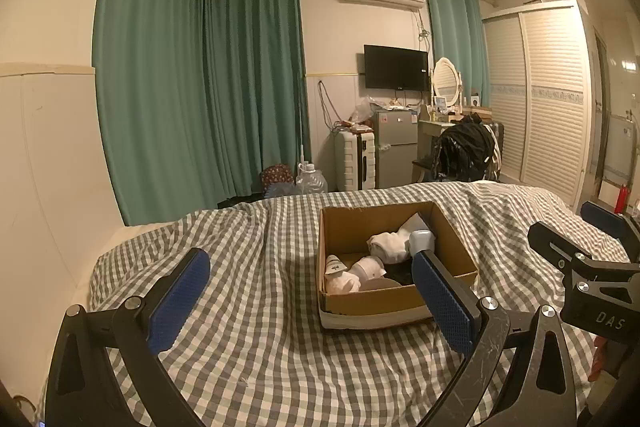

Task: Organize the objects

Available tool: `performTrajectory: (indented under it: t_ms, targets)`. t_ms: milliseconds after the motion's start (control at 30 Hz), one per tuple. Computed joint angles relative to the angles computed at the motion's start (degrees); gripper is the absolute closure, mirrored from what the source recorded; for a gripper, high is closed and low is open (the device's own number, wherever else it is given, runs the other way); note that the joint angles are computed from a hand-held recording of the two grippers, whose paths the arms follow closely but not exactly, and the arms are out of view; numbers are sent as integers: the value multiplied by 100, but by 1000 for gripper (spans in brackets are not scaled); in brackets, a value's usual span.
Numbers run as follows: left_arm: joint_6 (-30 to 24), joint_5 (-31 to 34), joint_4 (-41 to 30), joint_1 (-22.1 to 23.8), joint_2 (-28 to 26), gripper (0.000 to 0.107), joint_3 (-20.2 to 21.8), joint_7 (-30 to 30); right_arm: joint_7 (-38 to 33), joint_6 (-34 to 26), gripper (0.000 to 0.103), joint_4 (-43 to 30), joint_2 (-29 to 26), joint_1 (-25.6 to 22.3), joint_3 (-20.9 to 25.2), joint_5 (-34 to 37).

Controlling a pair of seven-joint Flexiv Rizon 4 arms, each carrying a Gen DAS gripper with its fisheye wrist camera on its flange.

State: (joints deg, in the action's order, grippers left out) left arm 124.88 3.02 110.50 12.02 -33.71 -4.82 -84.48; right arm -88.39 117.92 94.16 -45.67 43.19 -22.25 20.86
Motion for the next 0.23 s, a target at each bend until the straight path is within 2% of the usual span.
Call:
performTrajectory:
  t_ms: [233]
  targets:
    - [58, -42, 14, -83, -15, 4, 73, 73, 22, -9, 1, -7, -5, -37, 42, -30]
